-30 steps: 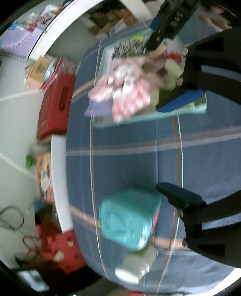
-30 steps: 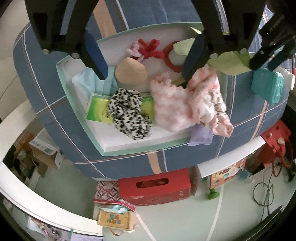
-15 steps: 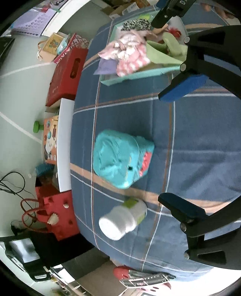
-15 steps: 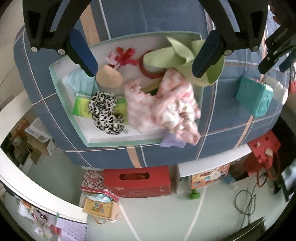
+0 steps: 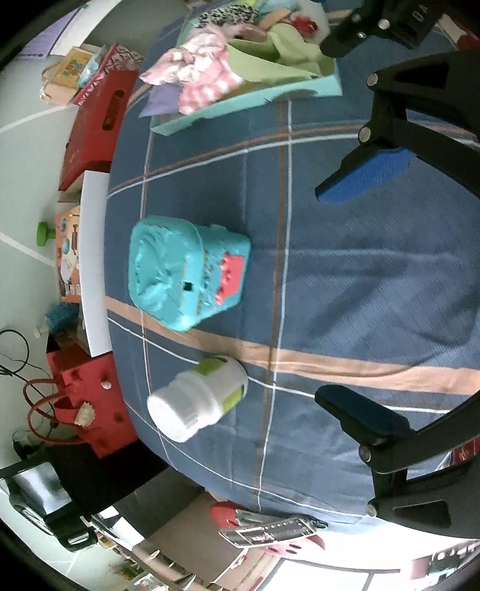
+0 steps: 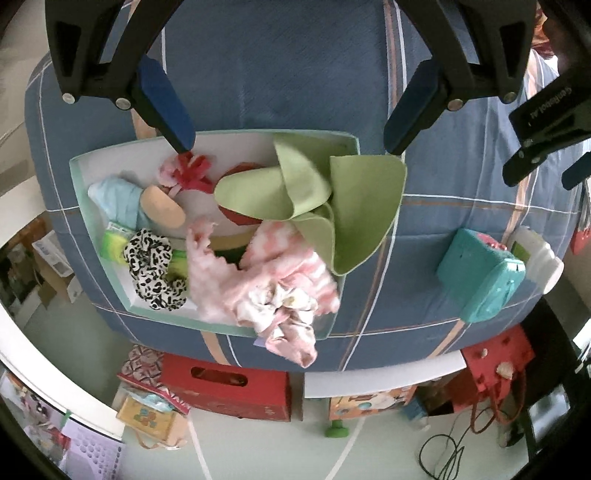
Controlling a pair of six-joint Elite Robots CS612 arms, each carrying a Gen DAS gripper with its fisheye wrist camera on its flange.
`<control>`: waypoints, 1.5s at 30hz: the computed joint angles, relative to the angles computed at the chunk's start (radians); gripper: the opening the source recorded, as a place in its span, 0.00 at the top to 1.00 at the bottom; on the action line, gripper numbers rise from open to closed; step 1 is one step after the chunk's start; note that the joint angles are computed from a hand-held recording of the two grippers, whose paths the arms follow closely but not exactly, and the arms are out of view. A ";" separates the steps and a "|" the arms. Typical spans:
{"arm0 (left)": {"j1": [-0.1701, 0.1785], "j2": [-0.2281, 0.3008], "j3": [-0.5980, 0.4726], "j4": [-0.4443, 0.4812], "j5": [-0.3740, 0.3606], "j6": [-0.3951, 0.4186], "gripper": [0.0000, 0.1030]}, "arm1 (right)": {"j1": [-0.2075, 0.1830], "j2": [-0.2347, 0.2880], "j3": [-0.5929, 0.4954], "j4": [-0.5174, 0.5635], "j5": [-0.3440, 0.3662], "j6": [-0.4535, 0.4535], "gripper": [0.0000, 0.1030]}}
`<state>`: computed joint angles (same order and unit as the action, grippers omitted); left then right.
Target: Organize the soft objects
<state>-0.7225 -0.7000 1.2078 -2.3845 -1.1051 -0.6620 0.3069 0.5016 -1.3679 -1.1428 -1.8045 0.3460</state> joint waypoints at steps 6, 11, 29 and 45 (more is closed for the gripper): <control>0.004 -0.006 0.012 0.006 -0.018 -0.005 0.05 | 0.002 0.001 -0.002 -0.009 0.004 -0.006 0.00; 0.005 -0.003 0.007 0.009 -0.024 0.002 0.05 | 0.000 0.002 -0.003 -0.013 0.013 -0.011 0.00; 0.009 0.006 -0.008 0.031 -0.020 0.017 0.05 | 0.000 0.008 -0.005 -0.030 0.014 -0.044 0.00; 0.010 0.007 -0.010 0.043 -0.022 0.007 0.05 | 0.002 0.008 -0.003 -0.026 0.003 -0.051 0.00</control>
